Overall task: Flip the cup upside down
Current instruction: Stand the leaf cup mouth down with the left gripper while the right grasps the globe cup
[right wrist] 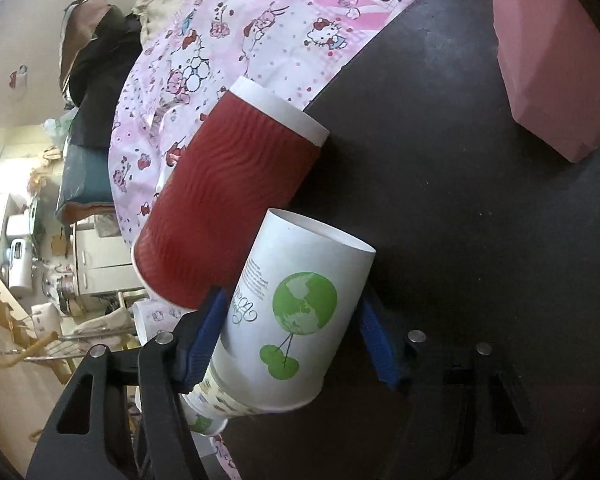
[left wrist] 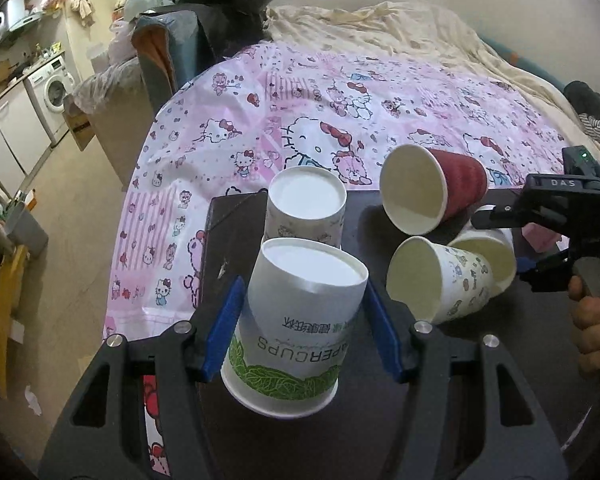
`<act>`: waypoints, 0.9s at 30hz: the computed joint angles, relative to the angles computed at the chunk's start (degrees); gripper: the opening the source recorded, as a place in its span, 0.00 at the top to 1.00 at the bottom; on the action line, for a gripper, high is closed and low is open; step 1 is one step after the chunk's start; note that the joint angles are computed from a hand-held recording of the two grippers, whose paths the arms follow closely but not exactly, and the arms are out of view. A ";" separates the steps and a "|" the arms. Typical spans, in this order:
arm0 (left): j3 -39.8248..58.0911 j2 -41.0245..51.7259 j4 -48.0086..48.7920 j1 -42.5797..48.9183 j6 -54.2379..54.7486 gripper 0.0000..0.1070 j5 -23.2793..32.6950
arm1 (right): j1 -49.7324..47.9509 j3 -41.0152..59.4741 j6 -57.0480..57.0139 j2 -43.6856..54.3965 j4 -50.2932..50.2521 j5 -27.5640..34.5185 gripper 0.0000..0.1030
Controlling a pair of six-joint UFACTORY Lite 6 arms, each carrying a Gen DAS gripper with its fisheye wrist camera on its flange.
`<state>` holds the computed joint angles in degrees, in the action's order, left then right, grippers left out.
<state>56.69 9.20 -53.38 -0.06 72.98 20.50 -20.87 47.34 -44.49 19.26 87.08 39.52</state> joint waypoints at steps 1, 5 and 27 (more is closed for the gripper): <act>-0.32 -0.32 -0.21 0.30 0.24 0.46 0.33 | -0.19 -0.31 -0.34 -0.28 -0.21 0.24 0.35; -0.73 -1.19 1.17 1.46 -0.66 0.46 1.97 | -1.06 -2.35 -0.36 -4.44 -2.92 -0.64 0.35; 1.69 2.49 10.82 1.09 -13.12 0.48 0.80 | -9.03 -26.99 26.44 -51.81 -62.07 -22.27 0.35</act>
<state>58.39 11.69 -42.56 1.03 59.86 21.29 -29.90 20.35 -18.06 -32.55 25.02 17.25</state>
